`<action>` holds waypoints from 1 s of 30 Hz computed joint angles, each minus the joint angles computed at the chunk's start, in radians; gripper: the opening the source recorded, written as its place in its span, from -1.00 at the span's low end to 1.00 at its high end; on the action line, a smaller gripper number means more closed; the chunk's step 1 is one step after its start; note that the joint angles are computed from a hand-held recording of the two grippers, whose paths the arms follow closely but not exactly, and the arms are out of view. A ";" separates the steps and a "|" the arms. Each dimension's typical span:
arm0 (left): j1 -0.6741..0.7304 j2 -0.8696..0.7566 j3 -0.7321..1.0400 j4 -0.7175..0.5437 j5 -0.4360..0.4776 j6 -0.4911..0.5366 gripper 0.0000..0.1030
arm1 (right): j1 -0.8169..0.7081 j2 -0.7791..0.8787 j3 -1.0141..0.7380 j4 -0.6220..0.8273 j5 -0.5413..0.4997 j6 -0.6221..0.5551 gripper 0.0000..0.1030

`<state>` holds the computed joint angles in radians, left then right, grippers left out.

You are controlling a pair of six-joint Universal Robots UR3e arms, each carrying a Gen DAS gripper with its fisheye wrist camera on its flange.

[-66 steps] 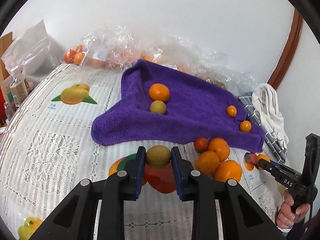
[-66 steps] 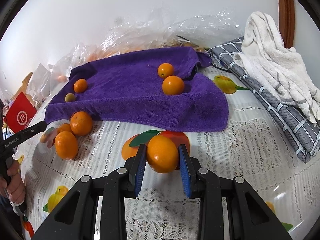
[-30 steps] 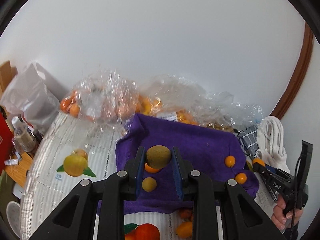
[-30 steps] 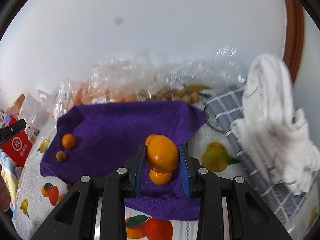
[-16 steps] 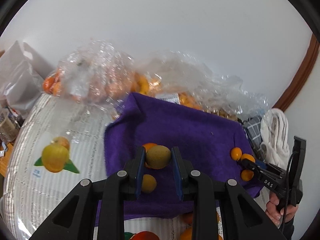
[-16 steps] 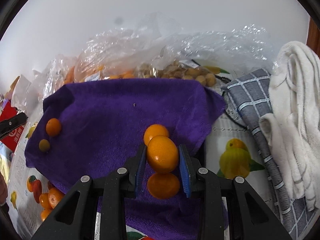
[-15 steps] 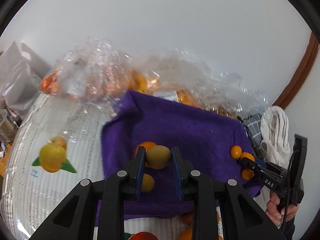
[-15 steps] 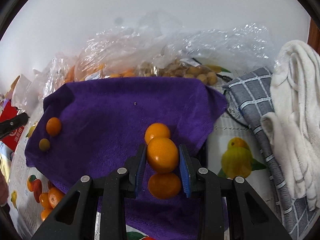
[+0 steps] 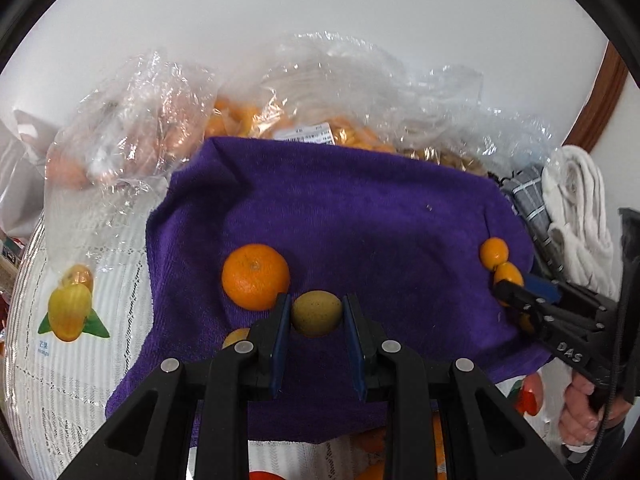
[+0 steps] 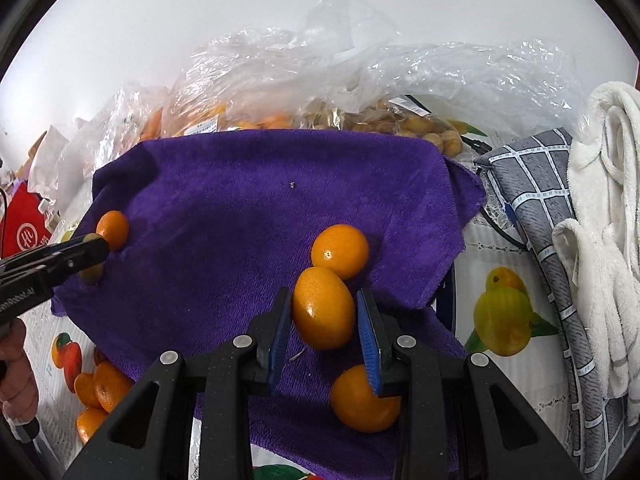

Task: Organize fruits
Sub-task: 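Open the right gripper on the towel while the left gripper releases its green-yellow fruit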

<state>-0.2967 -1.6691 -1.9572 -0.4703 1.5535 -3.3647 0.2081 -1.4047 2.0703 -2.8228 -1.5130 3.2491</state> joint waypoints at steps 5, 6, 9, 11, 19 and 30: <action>0.007 -0.022 -0.006 -0.001 -0.015 -0.004 -0.52 | 0.011 -0.085 0.026 0.001 -0.048 -0.008 0.06; 0.009 -0.026 -0.007 0.001 -0.020 -0.005 -0.52 | 0.010 -0.106 0.035 -0.005 -0.051 -0.009 0.18; 0.013 -0.039 0.001 -0.010 -0.040 -0.004 -0.51 | 0.012 -0.171 0.058 -0.005 -0.058 0.001 0.34; 0.008 -0.046 0.003 -0.006 -0.043 0.002 -0.51 | 0.015 -0.206 0.072 0.003 -0.072 0.025 0.34; -0.008 0.035 0.004 -0.032 -0.059 0.014 -0.37 | 0.069 -0.309 0.129 0.046 -0.159 0.147 0.34; 0.036 0.407 -0.244 -0.039 -0.006 0.049 0.09 | 0.239 -0.415 0.108 0.209 -0.318 0.286 0.34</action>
<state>-0.2604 -1.2623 -2.2010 -0.5096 1.5471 -3.3158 0.4469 -1.8198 2.1778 -2.6136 -1.8313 3.5354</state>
